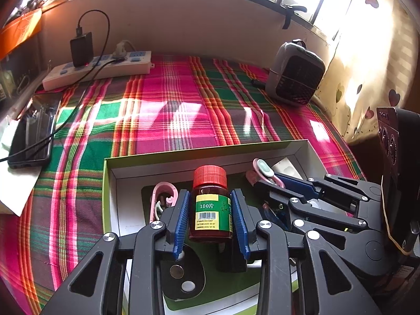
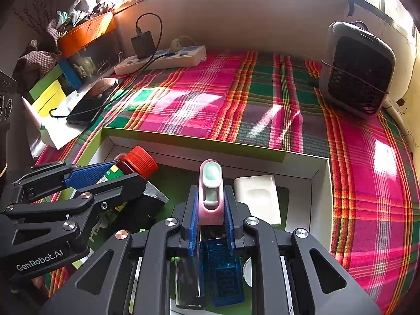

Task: Organize rigid objects
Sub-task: 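Lower the brown bottle into the tray and open the left gripper while the right releases the pink holder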

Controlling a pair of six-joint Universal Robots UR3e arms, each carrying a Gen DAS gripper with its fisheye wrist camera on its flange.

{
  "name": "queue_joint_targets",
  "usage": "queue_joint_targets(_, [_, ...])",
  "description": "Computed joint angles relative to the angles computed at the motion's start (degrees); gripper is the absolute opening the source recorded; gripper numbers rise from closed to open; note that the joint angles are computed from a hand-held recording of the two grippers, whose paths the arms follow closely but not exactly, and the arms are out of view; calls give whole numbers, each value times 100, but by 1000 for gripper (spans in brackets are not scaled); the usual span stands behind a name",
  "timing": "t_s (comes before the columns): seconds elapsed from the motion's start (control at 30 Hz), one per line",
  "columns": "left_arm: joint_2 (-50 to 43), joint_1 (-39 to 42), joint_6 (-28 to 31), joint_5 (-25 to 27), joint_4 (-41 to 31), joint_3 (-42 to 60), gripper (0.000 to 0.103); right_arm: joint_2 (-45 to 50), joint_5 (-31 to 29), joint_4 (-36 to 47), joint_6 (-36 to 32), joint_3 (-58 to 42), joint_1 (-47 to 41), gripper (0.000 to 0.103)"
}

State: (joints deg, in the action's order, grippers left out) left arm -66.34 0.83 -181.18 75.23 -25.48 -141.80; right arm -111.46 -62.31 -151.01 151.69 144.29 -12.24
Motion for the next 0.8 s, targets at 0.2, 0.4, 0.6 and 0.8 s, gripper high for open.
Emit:
queue_joint_targets(0.2, [-20,-40,-55,59,-13,25,34,-13,34,-2,30,17,-19,19])
queue_joint_targets(0.4, [22,-42,-58,80,-65,21,36,-121,88,63,38,72,-98,19])
queue_joint_targets(0.6, [95,-118,-120,157,-130,26,37,-367,191,246,-21,152,-231,23])
queue_joint_targets(0.8, [409,-189,-183,252,-278,-45,38,-852,305,627,-98,245,-404,30])
